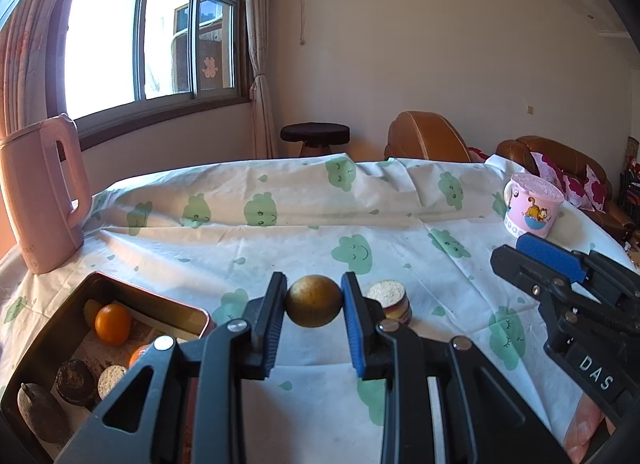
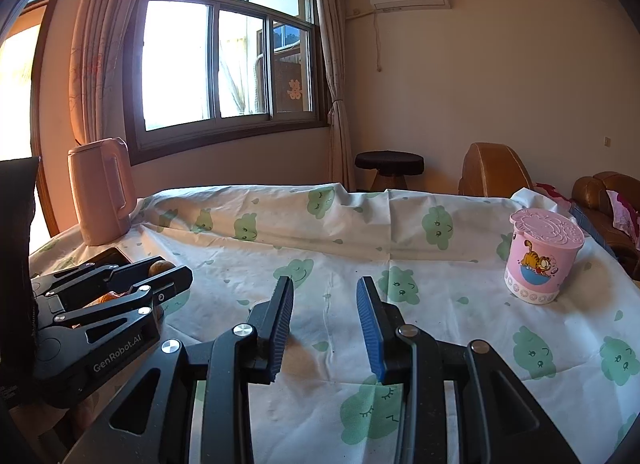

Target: Organize fruits

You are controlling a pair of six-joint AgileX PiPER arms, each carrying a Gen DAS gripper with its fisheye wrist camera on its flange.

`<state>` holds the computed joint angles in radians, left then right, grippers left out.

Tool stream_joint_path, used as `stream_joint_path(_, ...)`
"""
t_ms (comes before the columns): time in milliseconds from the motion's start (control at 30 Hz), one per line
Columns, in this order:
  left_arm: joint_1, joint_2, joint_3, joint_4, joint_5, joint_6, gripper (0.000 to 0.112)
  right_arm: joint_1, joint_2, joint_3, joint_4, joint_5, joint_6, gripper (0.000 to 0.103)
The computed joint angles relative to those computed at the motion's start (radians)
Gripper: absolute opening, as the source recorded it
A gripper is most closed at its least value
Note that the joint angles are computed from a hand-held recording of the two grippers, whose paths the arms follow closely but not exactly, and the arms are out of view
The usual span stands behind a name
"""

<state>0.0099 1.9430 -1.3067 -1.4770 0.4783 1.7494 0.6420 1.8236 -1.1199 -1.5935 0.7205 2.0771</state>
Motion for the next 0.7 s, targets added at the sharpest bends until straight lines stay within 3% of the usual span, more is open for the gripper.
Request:
stream_joint_path(67,0.003,0.010,-0.017,0.037,-0.002,-0.054,0.030,-0.025,0.017,-0.039,0.074,-0.059,-0.092,0.037)
stream_joint_path(133,0.009,0.013,-0.023,0.044,-0.008,-0.078,0.030,-0.051,0.040,-0.085,0.178,-0.116,-0.217,0.050)
stream_joint_path(300,0.017,0.037,-0.065,0.142,-0.021,-0.210,0.030,-0.100,0.087,-0.160,0.365,-0.224,-0.434,0.052)
stream_joint_path(433,0.011,0.022,-0.035,0.060,-0.069,-0.120,0.030,-0.131,0.159,-0.280,0.617,-0.228,-0.705,0.052)
stream_joint_path(600,0.010,0.016,-0.025,0.026,-0.077,-0.076,0.030,-0.146,0.249,-0.433,0.848,-0.162,-0.972,0.052)
stream_joint_path(667,0.009,0.010,-0.014,-0.006,-0.078,-0.038,0.030,-0.158,0.279,-0.481,0.947,-0.138,-1.072,0.045)
stream_joint_path(700,0.008,0.007,-0.010,-0.019,-0.078,-0.019,0.030,-0.163,0.287,-0.493,0.974,-0.135,-1.100,0.035)
